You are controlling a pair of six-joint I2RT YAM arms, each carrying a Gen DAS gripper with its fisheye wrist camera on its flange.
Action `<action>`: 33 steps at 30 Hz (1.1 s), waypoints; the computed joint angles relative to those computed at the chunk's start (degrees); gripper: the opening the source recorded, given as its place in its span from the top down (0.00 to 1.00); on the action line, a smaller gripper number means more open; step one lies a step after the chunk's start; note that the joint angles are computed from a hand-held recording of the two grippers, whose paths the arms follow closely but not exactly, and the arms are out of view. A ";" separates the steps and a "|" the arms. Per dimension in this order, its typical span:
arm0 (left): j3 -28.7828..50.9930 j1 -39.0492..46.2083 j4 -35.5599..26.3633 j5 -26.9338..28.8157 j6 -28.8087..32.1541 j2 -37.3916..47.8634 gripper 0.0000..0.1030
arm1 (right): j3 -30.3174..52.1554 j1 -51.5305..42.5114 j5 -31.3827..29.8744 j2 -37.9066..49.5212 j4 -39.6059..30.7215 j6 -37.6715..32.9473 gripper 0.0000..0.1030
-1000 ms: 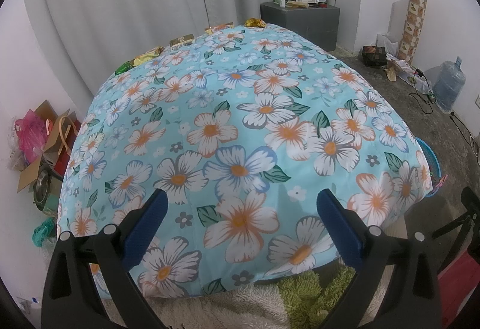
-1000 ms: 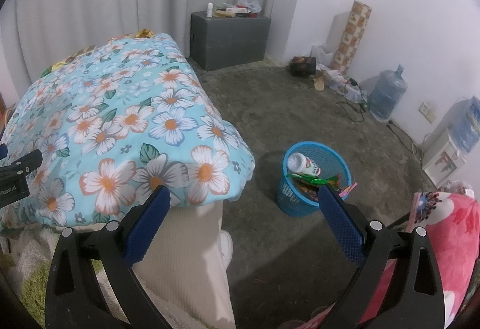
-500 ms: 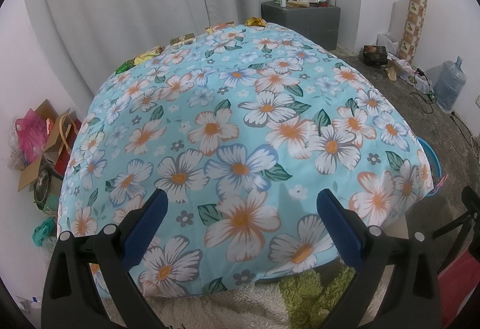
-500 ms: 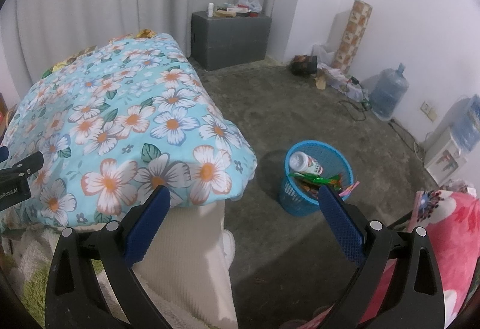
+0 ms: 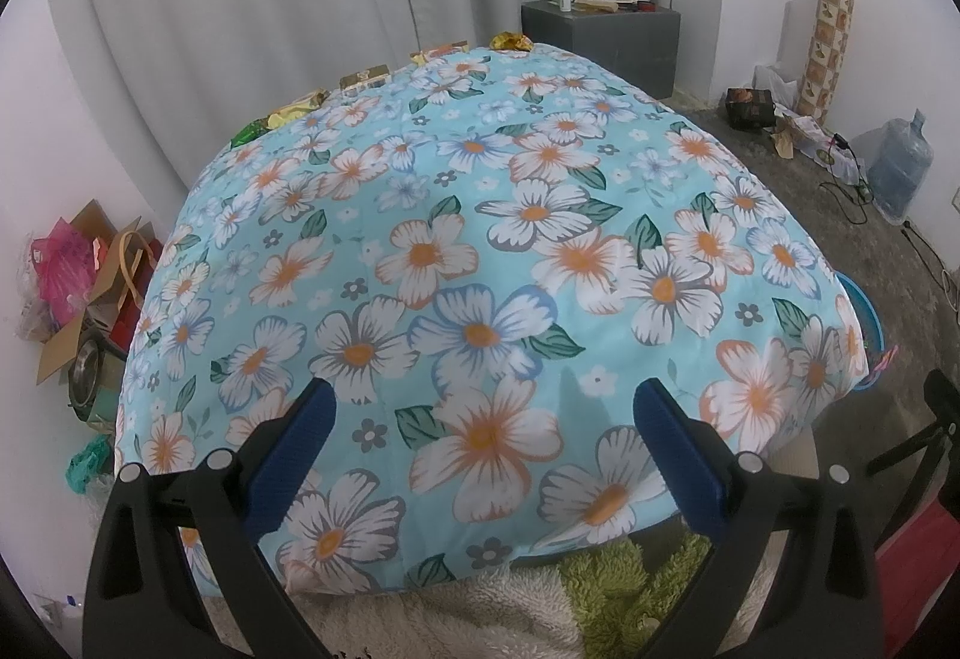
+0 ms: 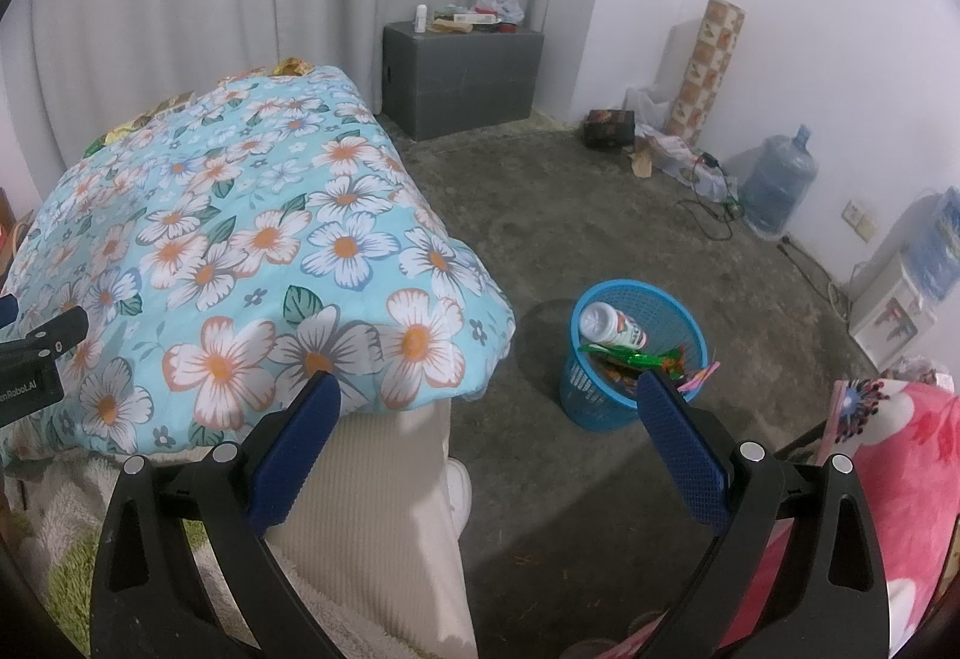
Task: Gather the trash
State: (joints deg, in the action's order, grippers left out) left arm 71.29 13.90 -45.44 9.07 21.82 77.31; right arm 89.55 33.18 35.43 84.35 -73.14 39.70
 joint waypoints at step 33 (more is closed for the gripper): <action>0.45 -0.25 -0.20 -0.23 0.01 0.43 0.05 | -0.09 -0.13 -0.24 0.00 0.38 -0.11 0.08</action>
